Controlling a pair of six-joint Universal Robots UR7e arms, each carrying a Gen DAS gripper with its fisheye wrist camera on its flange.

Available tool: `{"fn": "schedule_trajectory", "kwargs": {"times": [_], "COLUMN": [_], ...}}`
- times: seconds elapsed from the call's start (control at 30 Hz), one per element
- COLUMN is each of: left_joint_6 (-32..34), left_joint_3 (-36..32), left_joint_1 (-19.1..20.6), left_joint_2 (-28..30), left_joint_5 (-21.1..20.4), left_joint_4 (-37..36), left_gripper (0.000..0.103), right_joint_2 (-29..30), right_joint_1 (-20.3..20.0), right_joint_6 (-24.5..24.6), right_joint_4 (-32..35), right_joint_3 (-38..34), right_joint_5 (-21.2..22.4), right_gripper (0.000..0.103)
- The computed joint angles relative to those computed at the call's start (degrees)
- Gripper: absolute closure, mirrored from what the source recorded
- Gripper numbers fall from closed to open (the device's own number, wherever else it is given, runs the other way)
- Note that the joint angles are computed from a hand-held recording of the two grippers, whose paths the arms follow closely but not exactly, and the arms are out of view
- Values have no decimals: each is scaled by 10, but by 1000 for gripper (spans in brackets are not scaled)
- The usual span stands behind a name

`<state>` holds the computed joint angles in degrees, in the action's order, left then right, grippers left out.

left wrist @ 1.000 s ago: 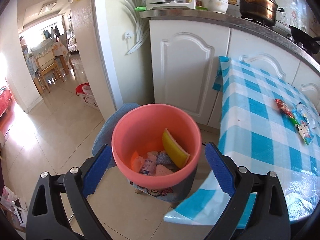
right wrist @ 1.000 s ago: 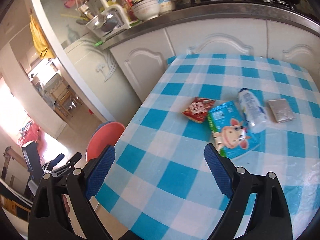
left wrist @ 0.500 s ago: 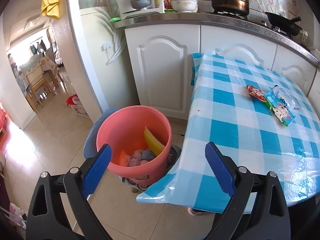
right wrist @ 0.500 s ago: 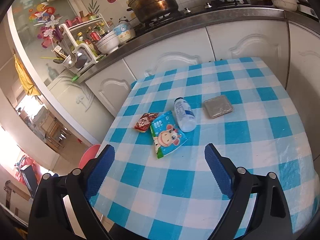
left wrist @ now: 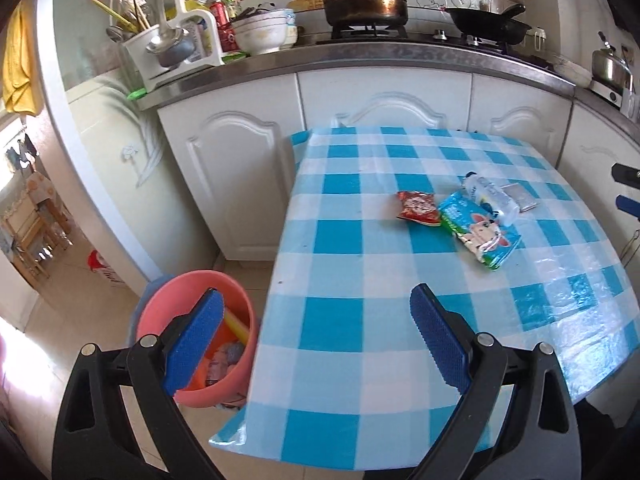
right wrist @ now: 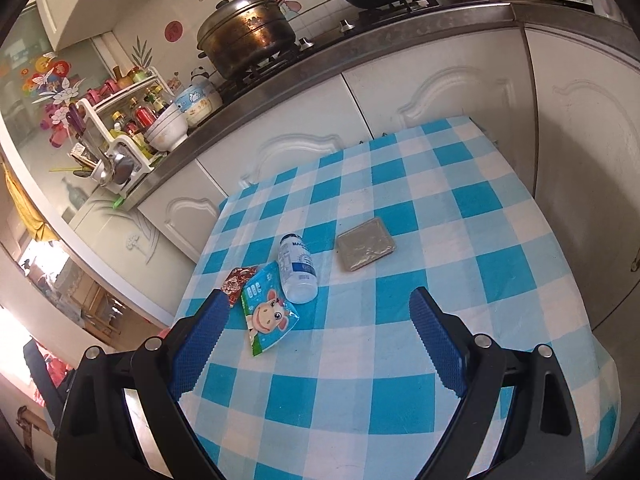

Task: Collect trash
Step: 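Move both open tools back over the table toward the remaining trash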

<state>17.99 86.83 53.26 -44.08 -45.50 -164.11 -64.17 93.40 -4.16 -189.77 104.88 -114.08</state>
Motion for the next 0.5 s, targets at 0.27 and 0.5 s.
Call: {"fn": "schedule_trajectory", "kwargs": {"times": [0.27,0.5], "left_joint_6": [-27,-60], "left_joint_3": [-47,-106], "left_joint_1": [5,9], "left_joint_2": [43,89], "left_joint_5": [-91,-151], "left_joint_4": [66,116], "left_gripper": [8,8], "right_joint_2": [20,35], "right_joint_1": [-26,-46], "right_joint_6": [-7,0], "right_joint_4": [21,45], "right_joint_3": [-19,-38], "right_joint_5": [9,29], "right_gripper": [12,12]}}
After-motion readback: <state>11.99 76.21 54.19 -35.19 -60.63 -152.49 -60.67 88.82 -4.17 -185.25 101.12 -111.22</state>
